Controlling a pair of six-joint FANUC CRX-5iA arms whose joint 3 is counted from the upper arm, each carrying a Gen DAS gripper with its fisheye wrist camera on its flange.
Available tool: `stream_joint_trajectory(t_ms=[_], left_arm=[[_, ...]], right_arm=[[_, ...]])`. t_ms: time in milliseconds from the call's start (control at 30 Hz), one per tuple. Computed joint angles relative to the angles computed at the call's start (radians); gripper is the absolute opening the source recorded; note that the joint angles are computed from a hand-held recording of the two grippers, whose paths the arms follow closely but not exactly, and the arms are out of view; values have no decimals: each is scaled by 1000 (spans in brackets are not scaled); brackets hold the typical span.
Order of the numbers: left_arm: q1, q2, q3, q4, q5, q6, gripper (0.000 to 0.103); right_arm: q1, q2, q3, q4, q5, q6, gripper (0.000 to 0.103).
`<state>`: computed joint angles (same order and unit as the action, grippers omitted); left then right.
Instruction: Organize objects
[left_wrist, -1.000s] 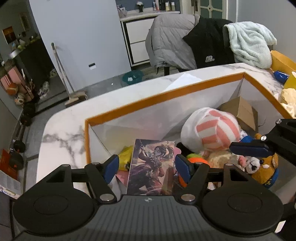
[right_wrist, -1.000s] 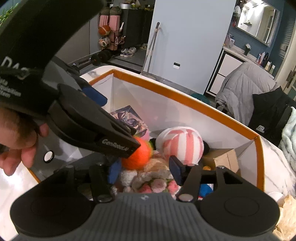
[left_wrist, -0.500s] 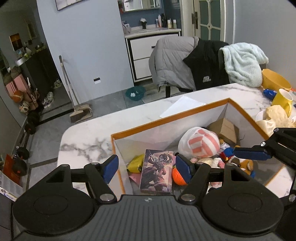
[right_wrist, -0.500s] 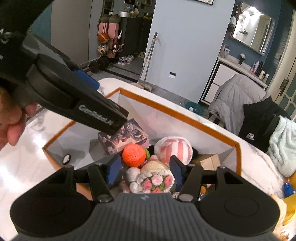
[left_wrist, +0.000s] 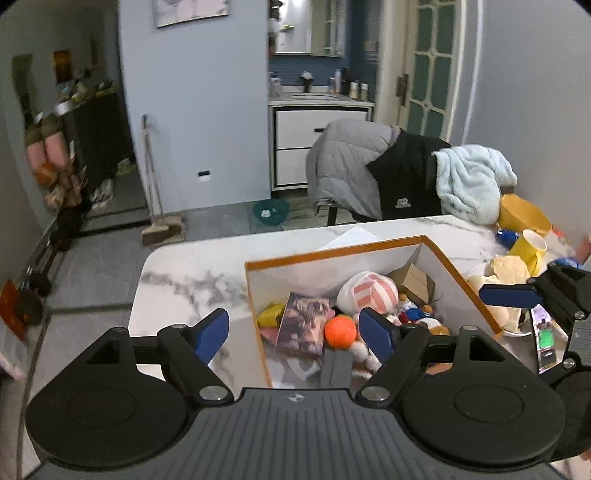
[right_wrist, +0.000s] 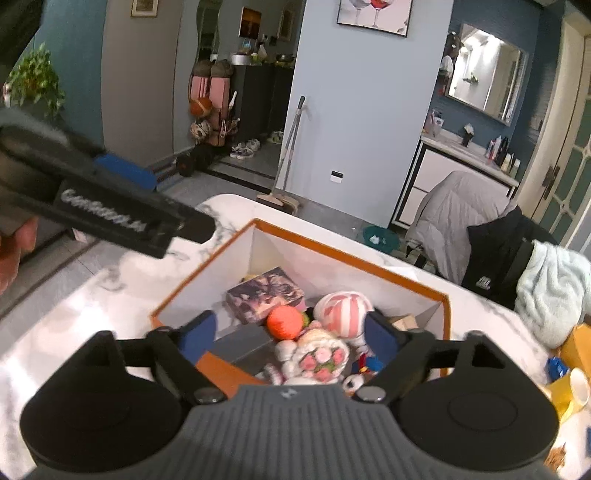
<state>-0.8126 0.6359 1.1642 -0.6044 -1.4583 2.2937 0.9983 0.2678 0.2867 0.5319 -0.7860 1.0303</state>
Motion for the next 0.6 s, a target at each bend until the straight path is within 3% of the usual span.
stream_joint_trajectory(t_ms=[167, 233, 433, 600], left_arm=[[-39, -94, -138, -27, 56, 99, 98], [-57, -117, -172, -47, 64, 123, 103], [-88, -159, -255, -78, 93, 226, 103], [-101, -133, -223, -84, 32, 185, 103]], right_arm=[[25, -85, -113, 17, 59, -88, 100], [33, -130, -193, 79, 107, -173, 102], [40, -199, -296, 174, 139, -392, 102], [43, -243, -376, 324, 141, -628, 102]])
